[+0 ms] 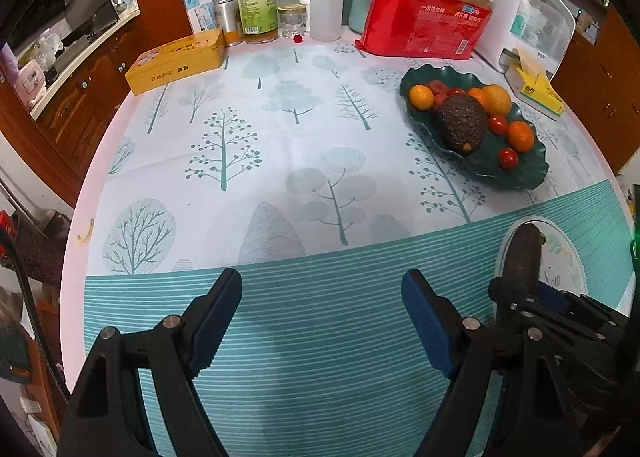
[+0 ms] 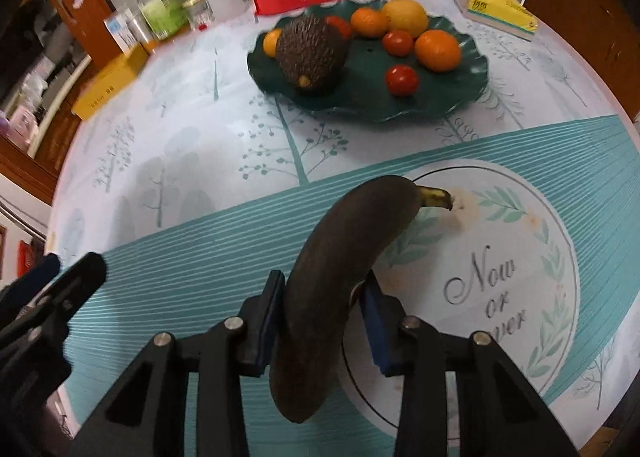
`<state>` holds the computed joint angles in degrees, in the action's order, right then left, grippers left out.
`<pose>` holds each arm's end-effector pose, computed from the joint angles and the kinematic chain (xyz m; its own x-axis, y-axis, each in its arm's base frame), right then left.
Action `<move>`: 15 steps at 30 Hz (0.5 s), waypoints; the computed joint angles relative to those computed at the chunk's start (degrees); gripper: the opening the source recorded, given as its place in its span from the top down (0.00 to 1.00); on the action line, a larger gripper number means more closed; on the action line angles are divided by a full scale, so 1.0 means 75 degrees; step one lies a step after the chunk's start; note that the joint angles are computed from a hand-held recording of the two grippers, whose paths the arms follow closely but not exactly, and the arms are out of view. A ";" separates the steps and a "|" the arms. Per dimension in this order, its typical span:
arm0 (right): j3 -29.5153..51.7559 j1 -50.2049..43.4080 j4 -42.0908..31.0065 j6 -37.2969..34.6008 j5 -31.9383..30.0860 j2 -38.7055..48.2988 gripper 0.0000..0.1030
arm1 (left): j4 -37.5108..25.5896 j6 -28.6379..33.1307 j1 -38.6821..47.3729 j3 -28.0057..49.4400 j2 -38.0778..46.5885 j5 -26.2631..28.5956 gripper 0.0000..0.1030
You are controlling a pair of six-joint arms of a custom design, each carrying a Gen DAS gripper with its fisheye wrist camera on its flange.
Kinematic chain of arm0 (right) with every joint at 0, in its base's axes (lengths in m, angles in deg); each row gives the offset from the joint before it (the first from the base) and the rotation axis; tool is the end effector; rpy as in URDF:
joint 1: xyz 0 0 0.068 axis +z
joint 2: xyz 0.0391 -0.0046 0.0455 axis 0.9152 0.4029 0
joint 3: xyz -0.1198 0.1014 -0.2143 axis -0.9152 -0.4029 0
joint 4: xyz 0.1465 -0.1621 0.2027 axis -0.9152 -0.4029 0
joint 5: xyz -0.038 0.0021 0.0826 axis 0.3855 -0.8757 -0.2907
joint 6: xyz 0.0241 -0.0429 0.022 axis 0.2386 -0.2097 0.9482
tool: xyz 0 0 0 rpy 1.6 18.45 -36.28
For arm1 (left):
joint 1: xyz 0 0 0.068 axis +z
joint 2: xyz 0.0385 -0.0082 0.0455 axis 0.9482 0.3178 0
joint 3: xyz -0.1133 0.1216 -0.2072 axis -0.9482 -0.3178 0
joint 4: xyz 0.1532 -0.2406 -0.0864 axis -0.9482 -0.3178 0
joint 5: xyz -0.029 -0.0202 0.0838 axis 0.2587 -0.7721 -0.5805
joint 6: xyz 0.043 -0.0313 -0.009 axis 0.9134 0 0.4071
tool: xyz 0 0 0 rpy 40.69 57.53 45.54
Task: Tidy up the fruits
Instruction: 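Carry the banana to the green plate and release it with the right tool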
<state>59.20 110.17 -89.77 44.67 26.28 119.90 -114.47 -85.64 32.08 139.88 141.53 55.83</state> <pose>0.1565 0.1350 0.1558 -0.7844 0.5045 -0.3610 0.4976 0.8592 0.1196 0.2612 -0.2112 0.1792 -0.7955 0.3723 -0.4781 0.4437 0.8952 -0.0411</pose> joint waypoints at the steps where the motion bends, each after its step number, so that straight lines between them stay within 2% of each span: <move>1: -0.0016 0.0065 -0.0106 0.0061 0.0072 -0.0181 0.63 | -0.0025 -0.0040 -0.0049 -0.0001 -0.0039 -0.0019 0.21; 5: -0.0020 0.0136 -0.0557 0.0112 0.0237 -0.1049 0.63 | -0.0128 -0.0179 -0.0287 -0.0030 -0.0301 -0.0109 0.21; 9: 0.0411 0.0447 -0.1325 0.0052 0.0814 -0.1550 0.63 | -0.0389 -0.0397 -0.0556 0.0127 -0.0534 -0.0097 0.21; 12: 0.0774 0.0369 -0.1738 -0.0419 0.1090 -0.1880 0.63 | -0.0679 -0.0562 -0.0790 0.0457 -0.0541 -0.0143 0.21; 15: 0.1161 -0.0080 -0.2024 -0.1309 0.1137 -0.2302 0.63 | -0.1024 -0.0714 -0.1060 0.1017 -0.0390 -0.0290 0.21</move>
